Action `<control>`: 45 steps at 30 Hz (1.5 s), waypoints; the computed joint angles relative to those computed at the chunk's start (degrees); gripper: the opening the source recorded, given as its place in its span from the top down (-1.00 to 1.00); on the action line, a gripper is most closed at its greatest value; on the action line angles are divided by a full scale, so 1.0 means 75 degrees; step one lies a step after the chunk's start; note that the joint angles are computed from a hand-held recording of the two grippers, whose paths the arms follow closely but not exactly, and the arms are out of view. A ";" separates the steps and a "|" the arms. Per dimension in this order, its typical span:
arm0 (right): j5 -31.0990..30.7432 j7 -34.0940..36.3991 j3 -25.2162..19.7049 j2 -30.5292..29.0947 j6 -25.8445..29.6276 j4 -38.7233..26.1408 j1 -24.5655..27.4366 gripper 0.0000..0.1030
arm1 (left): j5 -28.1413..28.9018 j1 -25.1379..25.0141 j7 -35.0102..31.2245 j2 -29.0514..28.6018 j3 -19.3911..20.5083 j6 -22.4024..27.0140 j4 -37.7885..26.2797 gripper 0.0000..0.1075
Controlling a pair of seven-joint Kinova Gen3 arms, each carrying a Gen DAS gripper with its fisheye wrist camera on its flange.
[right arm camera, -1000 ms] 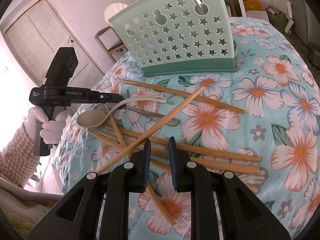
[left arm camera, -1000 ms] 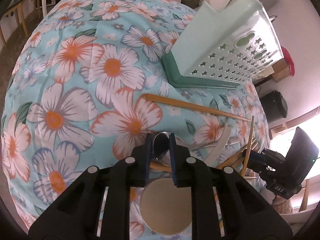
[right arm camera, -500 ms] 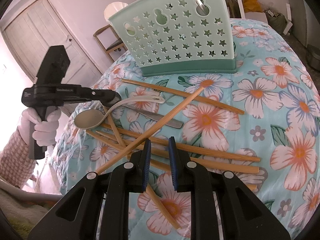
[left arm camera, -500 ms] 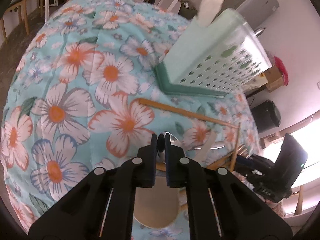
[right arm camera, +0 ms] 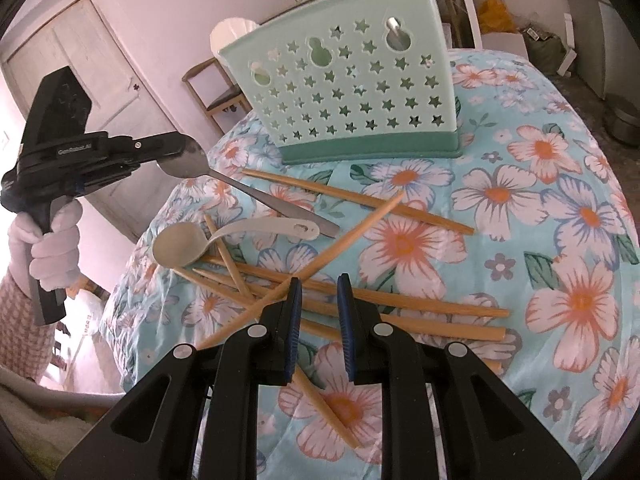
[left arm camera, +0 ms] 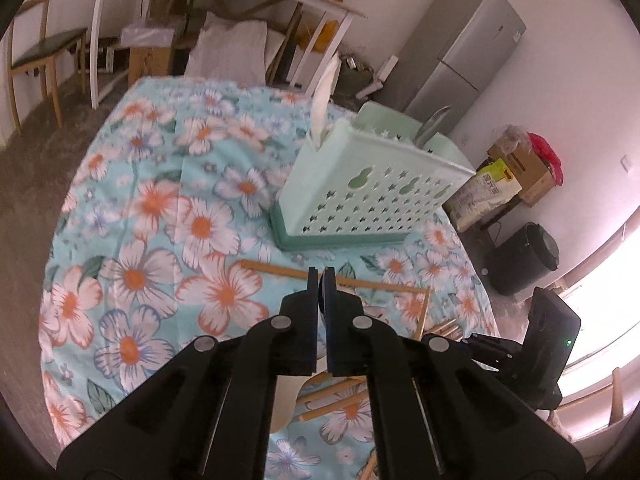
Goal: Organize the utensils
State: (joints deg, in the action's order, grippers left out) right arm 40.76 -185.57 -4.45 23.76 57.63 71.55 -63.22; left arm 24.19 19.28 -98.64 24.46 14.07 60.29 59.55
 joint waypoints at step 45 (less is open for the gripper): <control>0.0502 0.1194 0.0383 0.0901 0.1454 -0.2152 -0.1060 0.40 | 0.1241 -0.0650 -0.0603 -0.1658 -0.0099 -0.1506 0.1879 0.96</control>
State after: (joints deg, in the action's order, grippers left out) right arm 44.52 -176.61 -1.58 30.51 68.53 55.41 -71.17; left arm 33.50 14.41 -103.16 12.03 13.33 49.00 73.65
